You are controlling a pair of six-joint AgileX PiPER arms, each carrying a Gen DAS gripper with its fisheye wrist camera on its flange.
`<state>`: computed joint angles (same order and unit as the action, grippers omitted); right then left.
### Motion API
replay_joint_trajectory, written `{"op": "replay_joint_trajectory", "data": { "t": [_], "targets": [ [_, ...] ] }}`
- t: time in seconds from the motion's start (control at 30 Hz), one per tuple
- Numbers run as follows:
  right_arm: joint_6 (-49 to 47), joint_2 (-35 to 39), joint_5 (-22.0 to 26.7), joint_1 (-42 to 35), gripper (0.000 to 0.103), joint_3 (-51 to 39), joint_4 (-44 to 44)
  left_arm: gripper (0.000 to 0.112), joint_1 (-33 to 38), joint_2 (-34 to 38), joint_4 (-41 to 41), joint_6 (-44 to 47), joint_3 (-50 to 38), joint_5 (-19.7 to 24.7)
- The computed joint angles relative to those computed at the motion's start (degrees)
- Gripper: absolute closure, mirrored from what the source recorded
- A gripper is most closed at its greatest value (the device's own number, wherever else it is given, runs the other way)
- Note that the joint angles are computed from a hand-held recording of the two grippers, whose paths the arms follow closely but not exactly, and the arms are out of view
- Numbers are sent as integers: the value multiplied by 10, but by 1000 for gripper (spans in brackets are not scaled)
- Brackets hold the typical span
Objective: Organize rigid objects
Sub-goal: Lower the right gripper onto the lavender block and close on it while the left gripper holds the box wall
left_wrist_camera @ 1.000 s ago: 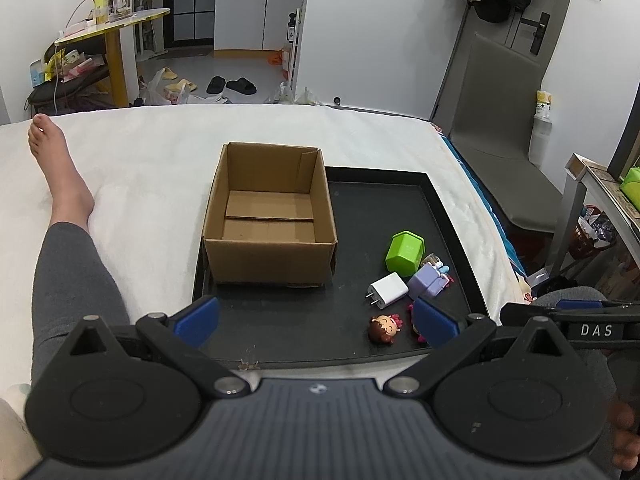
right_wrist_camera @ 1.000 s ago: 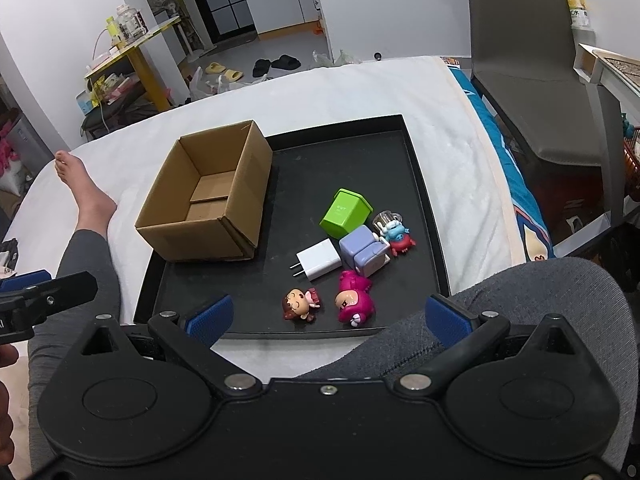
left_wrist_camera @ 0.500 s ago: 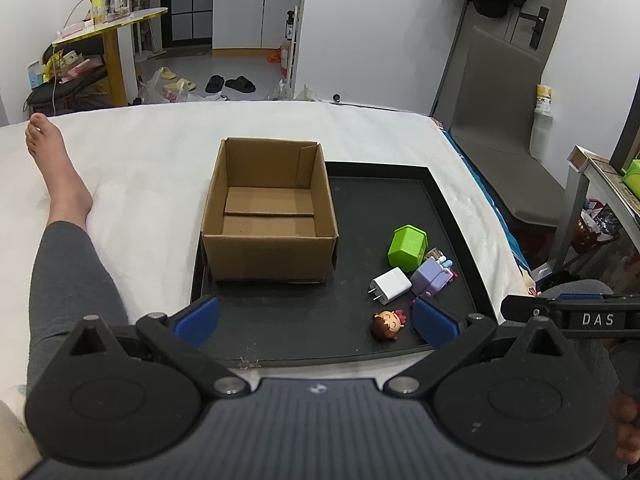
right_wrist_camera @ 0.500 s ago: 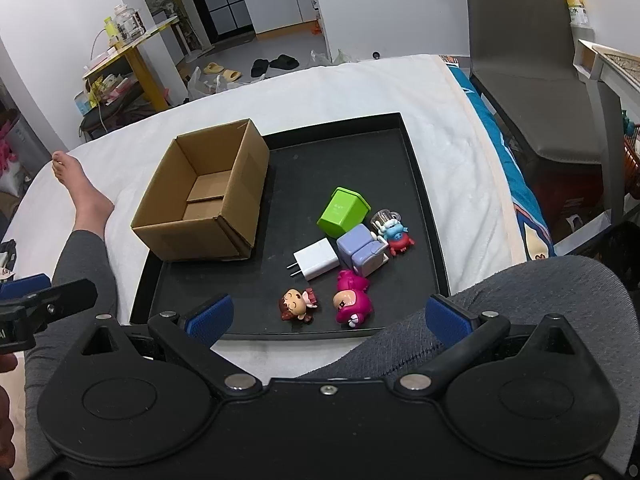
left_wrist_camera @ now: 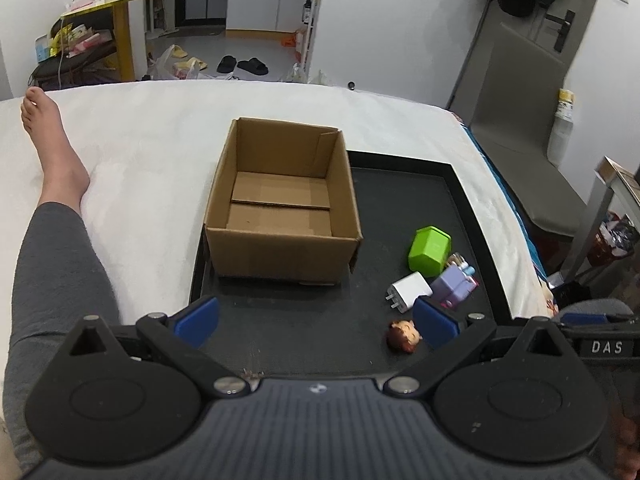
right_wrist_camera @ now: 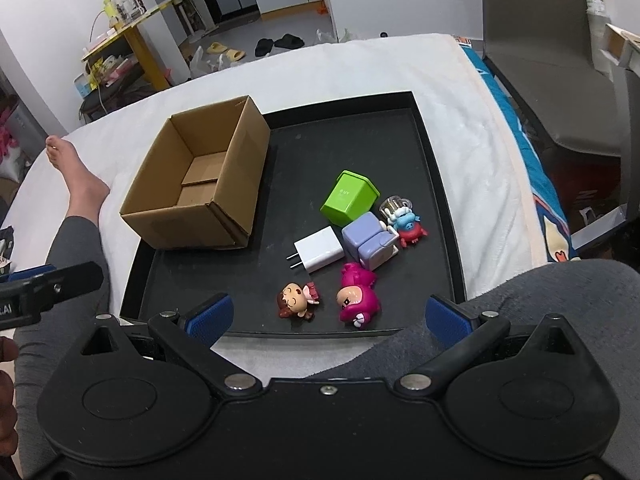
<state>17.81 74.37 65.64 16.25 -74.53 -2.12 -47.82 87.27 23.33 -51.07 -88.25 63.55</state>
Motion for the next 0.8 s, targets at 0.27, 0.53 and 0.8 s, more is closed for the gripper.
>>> {"op": "replay_joint_trajectory", "data": {
  "t": [0.27,0.53,0.8],
  "targets": [
    [-13,36,-25,-26,0,-7,17,10,44,22,5,-20,3,-31],
    [-20,77,-53,-50,4,-13,38,12,81,36,27,-60,9,-60],
    [4,110,-65,-74,11,-23,53,25,111,49,61,-123,18,-97]
  ]
}}
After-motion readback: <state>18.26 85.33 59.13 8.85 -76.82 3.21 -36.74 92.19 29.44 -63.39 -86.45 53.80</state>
